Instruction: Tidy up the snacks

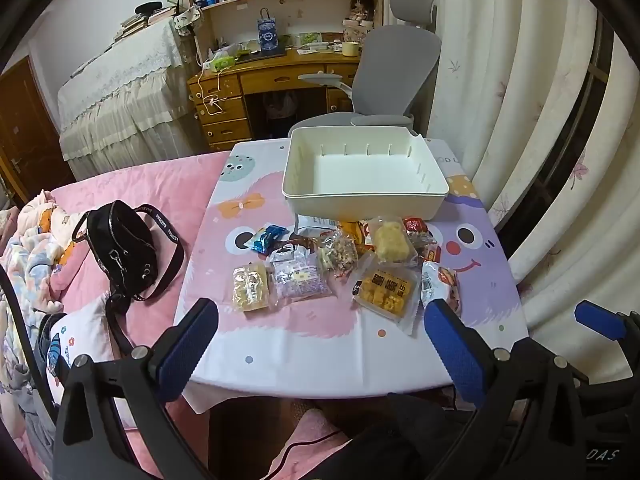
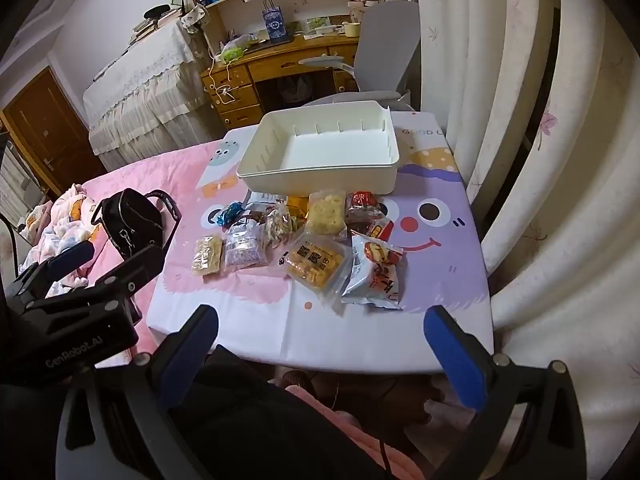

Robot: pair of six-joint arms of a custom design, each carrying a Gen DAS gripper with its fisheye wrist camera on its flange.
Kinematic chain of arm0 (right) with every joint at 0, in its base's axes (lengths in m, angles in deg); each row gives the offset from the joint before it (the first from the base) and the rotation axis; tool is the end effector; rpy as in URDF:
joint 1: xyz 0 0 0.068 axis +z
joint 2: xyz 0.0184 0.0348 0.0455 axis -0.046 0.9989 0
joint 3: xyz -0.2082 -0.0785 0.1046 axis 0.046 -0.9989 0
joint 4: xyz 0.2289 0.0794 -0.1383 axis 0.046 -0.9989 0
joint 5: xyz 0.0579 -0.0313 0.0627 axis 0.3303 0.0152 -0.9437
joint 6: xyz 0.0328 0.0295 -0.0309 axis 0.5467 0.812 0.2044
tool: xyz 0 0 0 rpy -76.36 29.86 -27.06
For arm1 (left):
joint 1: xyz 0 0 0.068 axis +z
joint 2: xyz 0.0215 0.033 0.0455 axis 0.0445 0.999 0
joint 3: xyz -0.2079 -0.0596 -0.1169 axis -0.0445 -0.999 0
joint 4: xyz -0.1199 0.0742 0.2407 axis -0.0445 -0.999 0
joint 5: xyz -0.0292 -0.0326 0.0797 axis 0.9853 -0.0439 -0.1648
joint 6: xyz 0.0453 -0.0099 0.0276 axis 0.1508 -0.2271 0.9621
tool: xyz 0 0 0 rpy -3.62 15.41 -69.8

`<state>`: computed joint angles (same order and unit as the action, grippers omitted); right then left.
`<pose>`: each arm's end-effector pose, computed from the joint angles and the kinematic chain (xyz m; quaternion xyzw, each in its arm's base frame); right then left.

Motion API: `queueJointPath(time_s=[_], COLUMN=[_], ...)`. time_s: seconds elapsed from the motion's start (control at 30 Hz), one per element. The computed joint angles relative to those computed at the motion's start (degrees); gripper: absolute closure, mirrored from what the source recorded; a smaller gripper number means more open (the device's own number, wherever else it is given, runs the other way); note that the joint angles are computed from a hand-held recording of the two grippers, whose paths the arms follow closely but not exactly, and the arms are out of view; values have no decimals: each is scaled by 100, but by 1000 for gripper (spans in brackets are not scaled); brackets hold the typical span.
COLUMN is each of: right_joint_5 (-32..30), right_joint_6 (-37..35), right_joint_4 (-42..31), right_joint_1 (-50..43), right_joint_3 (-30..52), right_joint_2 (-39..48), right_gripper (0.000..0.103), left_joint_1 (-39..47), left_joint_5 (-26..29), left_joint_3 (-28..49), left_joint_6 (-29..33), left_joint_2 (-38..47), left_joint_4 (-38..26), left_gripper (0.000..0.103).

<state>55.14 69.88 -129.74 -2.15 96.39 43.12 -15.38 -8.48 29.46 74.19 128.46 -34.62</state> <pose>0.2462 0.0000 0.3460 0.2185 0.9336 0.0372 0.2815 0.3595 -0.1191 0.3430 0.2280 0.9202 -0.0610 0.3123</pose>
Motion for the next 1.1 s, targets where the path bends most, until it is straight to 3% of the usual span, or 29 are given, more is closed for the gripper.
queueJointPath(time_s=[0.23, 1.1], right_joint_5=[-53, -150], right_joint_6=[-22, -98], right_joint_4=[2, -112], right_joint_1=[-53, -169], right_joint_3=[-12, -31], right_joint_2=[16, -133], right_gripper=[0, 1], left_joint_1=[19, -125], left_joint_5=[19, -63], left_joint_3=[192, -199], left_joint_6=[41, -92], left_joint_2=[193, -163], left_joint_4=[-72, 57], left_gripper=[1, 1])
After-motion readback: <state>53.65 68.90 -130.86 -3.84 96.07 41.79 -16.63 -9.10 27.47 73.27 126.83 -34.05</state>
